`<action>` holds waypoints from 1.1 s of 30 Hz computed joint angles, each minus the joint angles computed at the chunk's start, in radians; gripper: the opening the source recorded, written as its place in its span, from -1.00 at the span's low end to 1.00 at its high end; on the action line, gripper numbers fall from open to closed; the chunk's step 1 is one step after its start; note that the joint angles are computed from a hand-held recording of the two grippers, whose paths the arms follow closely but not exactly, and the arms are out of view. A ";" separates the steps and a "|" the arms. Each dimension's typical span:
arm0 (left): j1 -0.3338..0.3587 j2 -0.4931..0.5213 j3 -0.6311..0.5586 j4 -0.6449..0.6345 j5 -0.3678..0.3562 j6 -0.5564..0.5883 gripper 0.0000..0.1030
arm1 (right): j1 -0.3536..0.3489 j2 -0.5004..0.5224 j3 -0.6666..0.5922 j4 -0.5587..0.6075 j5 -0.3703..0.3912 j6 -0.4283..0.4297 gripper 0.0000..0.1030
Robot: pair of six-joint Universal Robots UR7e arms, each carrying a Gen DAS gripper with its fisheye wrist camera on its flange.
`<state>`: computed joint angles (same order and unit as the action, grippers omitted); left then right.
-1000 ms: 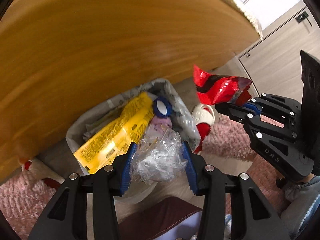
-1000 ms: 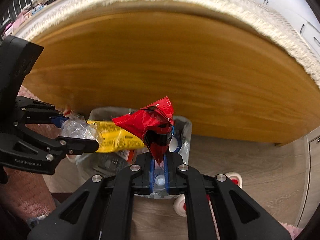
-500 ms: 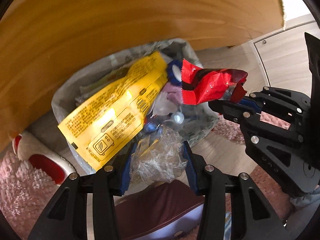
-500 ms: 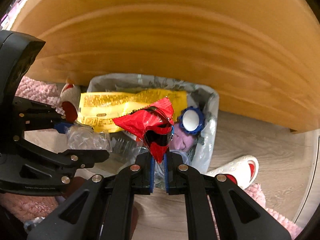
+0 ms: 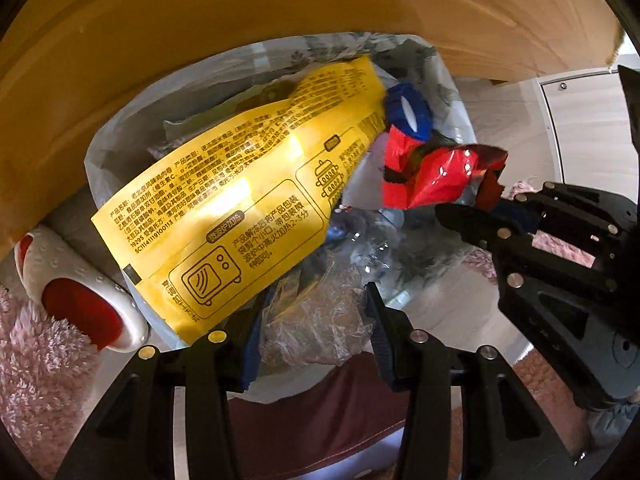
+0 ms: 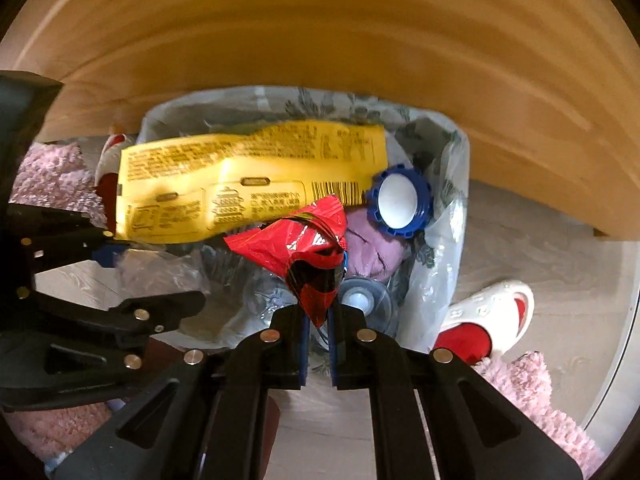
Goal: Collect trash
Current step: 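Lower both held wrappers down into the white-bag bin, then open the right tool to drop the red wrapper while the left tool releases the clear wrapper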
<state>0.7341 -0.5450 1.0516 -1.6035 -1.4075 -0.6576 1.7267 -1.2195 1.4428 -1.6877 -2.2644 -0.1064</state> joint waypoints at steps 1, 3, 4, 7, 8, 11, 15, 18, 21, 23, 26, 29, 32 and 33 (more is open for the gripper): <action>0.001 0.003 -0.002 0.000 0.007 -0.004 -0.16 | -0.003 0.005 -0.001 0.003 0.000 0.004 -0.85; 0.004 0.009 -0.005 0.000 0.012 -0.009 -0.16 | -0.007 0.011 -0.001 0.004 -0.003 0.006 -0.85; 0.005 0.012 -0.010 0.003 0.013 -0.012 -0.16 | -0.009 0.015 -0.001 0.007 -0.004 0.008 -0.85; 0.010 0.023 -0.023 0.013 0.016 -0.017 -0.16 | -0.012 0.020 -0.002 0.013 -0.007 0.012 -0.85; 0.012 0.025 -0.026 0.015 0.017 -0.020 -0.16 | -0.013 0.019 0.000 0.013 -0.008 0.012 -0.85; 0.018 0.029 -0.027 0.016 0.020 -0.032 -0.16 | -0.015 0.023 0.001 0.017 -0.020 0.017 -0.85; 0.023 0.034 -0.026 0.010 0.032 -0.042 -0.16 | -0.023 0.030 0.002 0.009 -0.024 0.017 -0.85; 0.025 0.039 -0.033 0.012 0.039 -0.046 -0.16 | -0.025 0.034 0.003 -0.001 -0.028 0.012 -0.85; 0.027 0.044 -0.041 0.017 0.042 -0.045 -0.16 | -0.026 0.034 0.006 -0.009 -0.031 0.005 -0.85; 0.031 0.047 -0.047 0.015 0.045 -0.041 -0.16 | -0.026 0.035 0.008 -0.017 -0.036 -0.002 -0.85; 0.034 0.052 -0.047 0.013 0.059 -0.048 -0.16 | -0.028 0.032 0.018 -0.040 -0.034 -0.017 -0.85; 0.038 0.057 -0.049 0.009 0.065 -0.054 -0.16 | -0.031 0.031 0.028 -0.059 -0.040 -0.030 -0.85; 0.041 0.059 -0.048 0.005 0.061 -0.054 -0.16 | -0.037 0.032 0.030 -0.065 -0.036 -0.032 -0.85; 0.041 0.059 -0.048 0.004 0.060 -0.052 -0.16 | -0.039 0.031 0.031 -0.069 -0.035 -0.034 -0.85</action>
<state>0.7753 -0.4861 1.0036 -1.5996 -1.3471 -0.7096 1.6875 -1.1882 1.4742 -1.7569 -2.2998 -0.1409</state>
